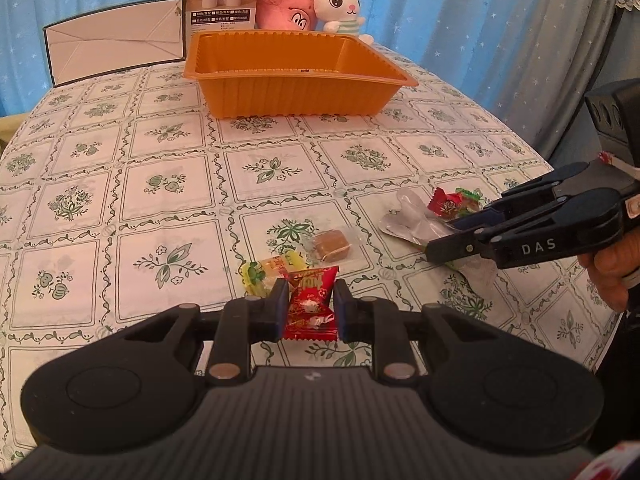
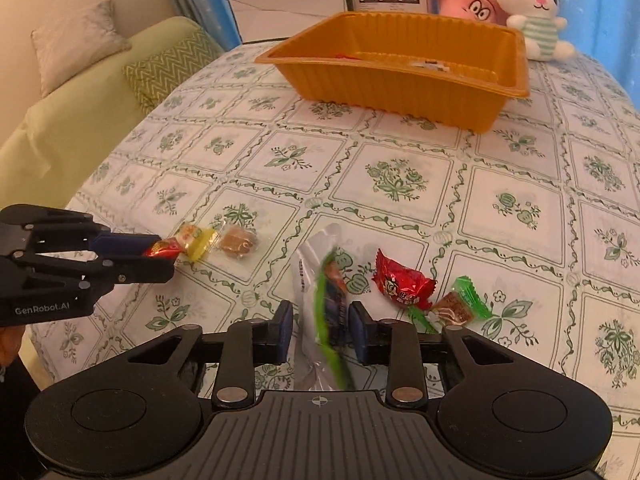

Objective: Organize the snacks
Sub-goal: 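Grasp a clear green-edged wrapper with right tool while left tool holds red candy, then carry the red candy and clear wrapper over the orange basket with both tools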

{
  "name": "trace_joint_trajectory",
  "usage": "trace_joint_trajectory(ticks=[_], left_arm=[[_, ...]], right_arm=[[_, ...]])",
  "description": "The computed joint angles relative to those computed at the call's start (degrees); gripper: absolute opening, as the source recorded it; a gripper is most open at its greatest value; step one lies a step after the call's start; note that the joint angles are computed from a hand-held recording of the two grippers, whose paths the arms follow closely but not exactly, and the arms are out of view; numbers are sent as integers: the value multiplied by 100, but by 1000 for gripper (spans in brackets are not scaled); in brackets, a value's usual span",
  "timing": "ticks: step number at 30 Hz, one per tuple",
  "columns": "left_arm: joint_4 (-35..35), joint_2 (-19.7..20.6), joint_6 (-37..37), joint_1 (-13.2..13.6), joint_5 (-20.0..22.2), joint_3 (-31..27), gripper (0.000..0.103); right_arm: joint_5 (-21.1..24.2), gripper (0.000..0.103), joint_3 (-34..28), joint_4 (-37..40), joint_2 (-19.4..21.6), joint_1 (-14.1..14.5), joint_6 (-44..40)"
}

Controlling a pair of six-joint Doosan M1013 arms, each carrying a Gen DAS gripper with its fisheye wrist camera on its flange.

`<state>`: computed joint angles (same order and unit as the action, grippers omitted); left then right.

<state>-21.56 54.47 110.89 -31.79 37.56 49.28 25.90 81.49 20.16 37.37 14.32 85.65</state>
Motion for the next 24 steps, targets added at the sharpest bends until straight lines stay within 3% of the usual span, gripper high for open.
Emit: trace_joint_trajectory(ticks=[6, 11, 18, 24], left_arm=[[85, -48, -37, -43, -94, 45, 21], [145, -56, -165, -75, -189, 25, 21], [241, -12, -471, -110, -320, -94, 21], [336, 40, -701, -144, -380, -225, 21]], right_arm=[[-151, 24, 18, -1141, -5, 175, 698], [-498, 23, 165, -1506, -72, 275, 875], [-1190, 23, 411, -3671, -225, 421, 2769], [-1359, 23, 466, -4723, -271, 412, 4117]])
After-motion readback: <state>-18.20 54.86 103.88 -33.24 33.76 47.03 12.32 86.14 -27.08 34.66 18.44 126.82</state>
